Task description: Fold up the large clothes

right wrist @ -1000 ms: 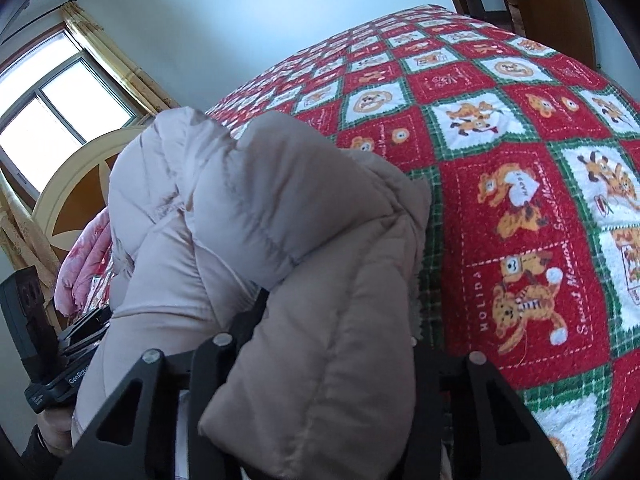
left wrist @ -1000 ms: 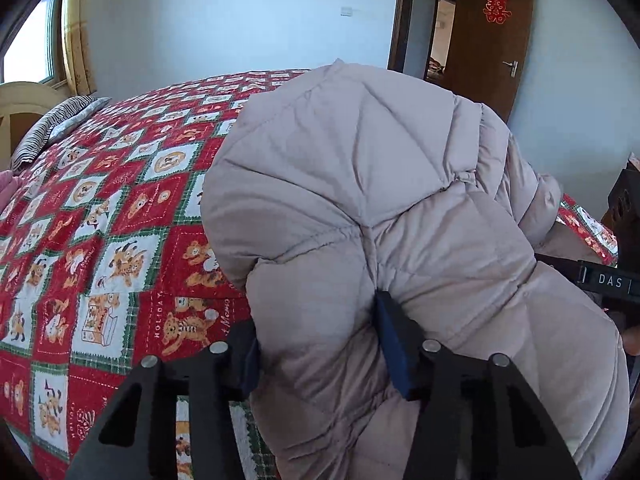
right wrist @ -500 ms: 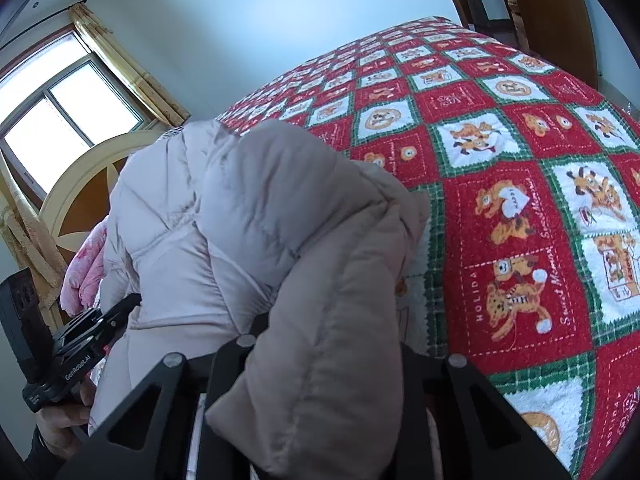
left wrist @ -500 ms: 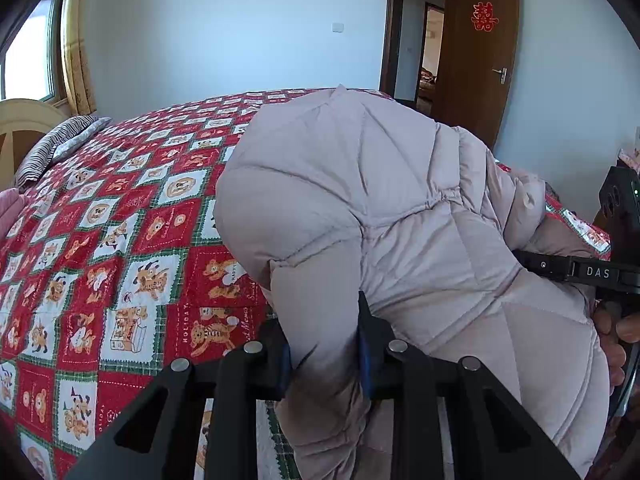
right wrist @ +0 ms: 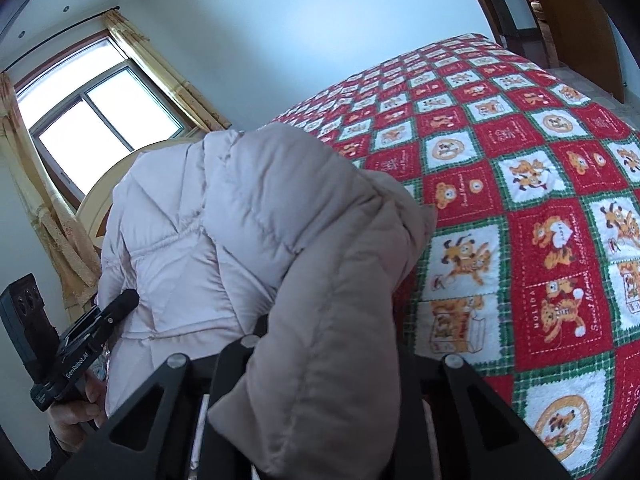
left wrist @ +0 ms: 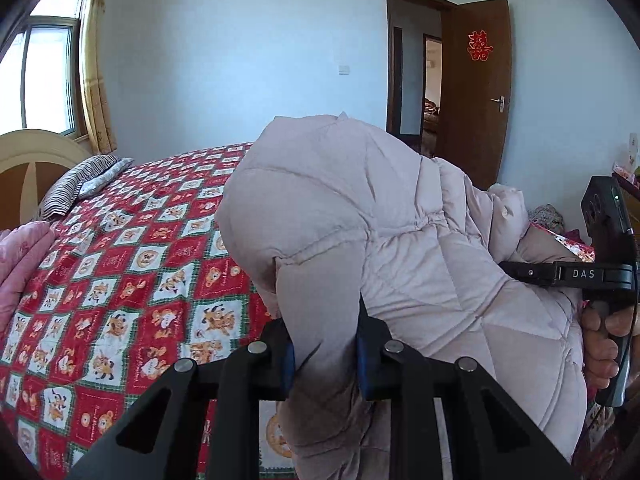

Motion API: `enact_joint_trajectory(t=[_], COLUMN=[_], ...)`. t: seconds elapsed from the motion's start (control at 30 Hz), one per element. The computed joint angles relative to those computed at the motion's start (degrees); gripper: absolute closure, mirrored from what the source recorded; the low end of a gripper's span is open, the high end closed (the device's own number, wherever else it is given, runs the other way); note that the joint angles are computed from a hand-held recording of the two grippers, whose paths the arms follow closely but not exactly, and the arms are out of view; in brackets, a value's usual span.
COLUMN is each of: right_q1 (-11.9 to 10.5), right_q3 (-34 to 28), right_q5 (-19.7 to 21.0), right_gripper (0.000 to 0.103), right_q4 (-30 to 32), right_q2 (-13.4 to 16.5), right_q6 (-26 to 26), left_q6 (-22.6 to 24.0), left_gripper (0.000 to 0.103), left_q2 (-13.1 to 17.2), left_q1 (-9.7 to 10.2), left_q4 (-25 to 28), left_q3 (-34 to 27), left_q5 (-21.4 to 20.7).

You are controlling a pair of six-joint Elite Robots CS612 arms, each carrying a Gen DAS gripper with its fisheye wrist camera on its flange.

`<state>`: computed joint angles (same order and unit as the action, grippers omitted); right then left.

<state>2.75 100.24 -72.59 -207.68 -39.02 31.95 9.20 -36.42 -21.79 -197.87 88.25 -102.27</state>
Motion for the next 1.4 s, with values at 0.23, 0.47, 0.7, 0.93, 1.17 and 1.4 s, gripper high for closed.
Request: enact_joint_trajectory(t=[0.23,0.47,0.7,0.93,1.17,1.4], right_q1=[1.5,-0.2,0.0,2.8,5.2,6.7], right_q3=[-4.9,-7.5,-9.1,-9.1,-9.4,-11.4], right_q5=[3.5,14.6,20.3,14.6,11.6,10.3], right_gripper=[0.047,0.019,0.065,0.074,0.076,0.077], right_q4=[13.8,14.8,12.5,11.5,14.7,17.4], right_q2=[2.5,6.0,7.3,5.9,4.2,4.0], right_q6=[-3.6,-1.8,-1.1,-1.1,-3.6,-5.9], left_q6=[1.5,4.5,2.1,3.3,2.2,1.9], left_gripper=[0.079,0.078,0.079,0.080,0.080,0.080], left_q2=[2.6,4.0,3.8,1.7,1.5,0.7], left_q1=[2.05,1.70,1.87,2.52,4.04,5.42], left_q4=[7.0,5.6,2.2,-5.3,-5.7,-6.6], left_q3=[-2.4,-2.8,-1.9,1.6,2.0,2.9], left_q5=[1.0,3.1,4.7,6.6,6.9,7.0])
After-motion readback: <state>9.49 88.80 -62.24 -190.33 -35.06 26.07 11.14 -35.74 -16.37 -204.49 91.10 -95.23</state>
